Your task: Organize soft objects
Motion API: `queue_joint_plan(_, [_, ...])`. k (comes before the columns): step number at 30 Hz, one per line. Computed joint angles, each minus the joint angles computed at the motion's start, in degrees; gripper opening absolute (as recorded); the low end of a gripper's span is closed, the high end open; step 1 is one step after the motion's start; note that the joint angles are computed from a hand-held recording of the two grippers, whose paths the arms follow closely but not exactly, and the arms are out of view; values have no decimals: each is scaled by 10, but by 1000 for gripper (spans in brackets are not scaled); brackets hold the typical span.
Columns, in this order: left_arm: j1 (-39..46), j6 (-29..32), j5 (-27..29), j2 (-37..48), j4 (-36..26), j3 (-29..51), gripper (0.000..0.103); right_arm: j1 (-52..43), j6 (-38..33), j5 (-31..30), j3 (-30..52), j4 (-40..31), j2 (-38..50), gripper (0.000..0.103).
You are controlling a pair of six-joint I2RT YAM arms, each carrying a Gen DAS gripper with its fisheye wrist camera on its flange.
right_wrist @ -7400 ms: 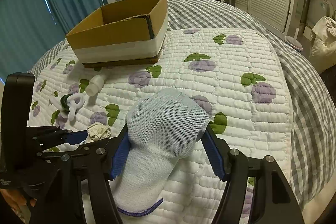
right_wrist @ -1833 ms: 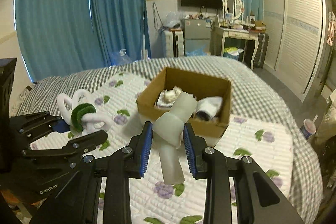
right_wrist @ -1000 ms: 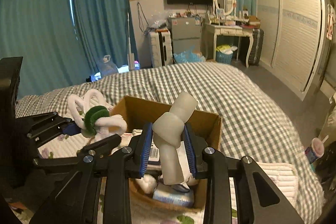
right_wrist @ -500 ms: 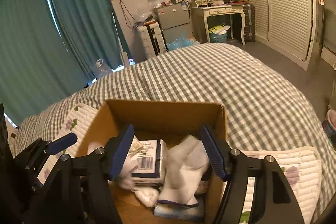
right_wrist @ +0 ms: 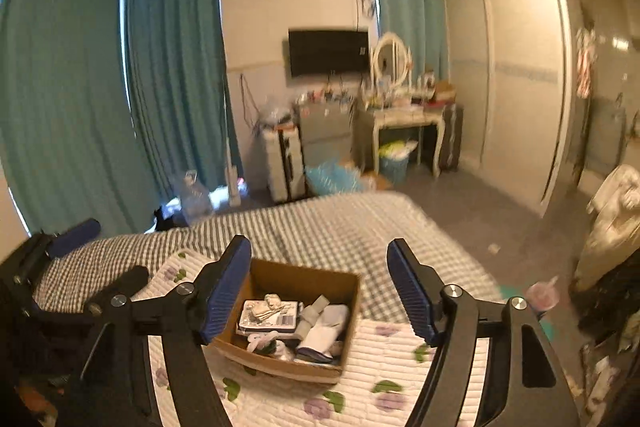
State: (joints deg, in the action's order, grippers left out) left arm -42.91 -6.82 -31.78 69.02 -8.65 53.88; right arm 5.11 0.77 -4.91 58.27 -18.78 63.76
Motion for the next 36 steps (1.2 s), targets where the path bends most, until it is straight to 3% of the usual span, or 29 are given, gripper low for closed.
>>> queue_joint_plan(2, [-47,2,-55,-49,-10,-13,94,10,-11,24,-13,-31,-80,82])
queue_joint_plan(7, [-153,-3,-165,-140,-29,-47,95,9,-4,26,-42,-82,-213,103])
queue_joint_plan(11, [-199,-25,-230,-185,-15,-103,95,5,15,22,-101,-88,-298,103])
queue_joint_plan(13, [-214,-46,-256,-203,7,-145,95,34,25,57,-149,-82,-341,103])
queue_joint_plan(16, [-193,-74,-241,-203,46,-201,95,64,39,83,-243,-52,-405,103])
queue_joint_plan(20, [-152,-98,-198,-164,90,-254,95,150,61,188,-365,41,-408,103])
queue_joint_plan(27, [-89,-111,-123,-106,152,-303,95,133,91,162,-451,202,-266,103])
queue_joint_plan(36, [-58,-117,-76,-113,167,-331,95,122,98,148,-453,234,-215,103])
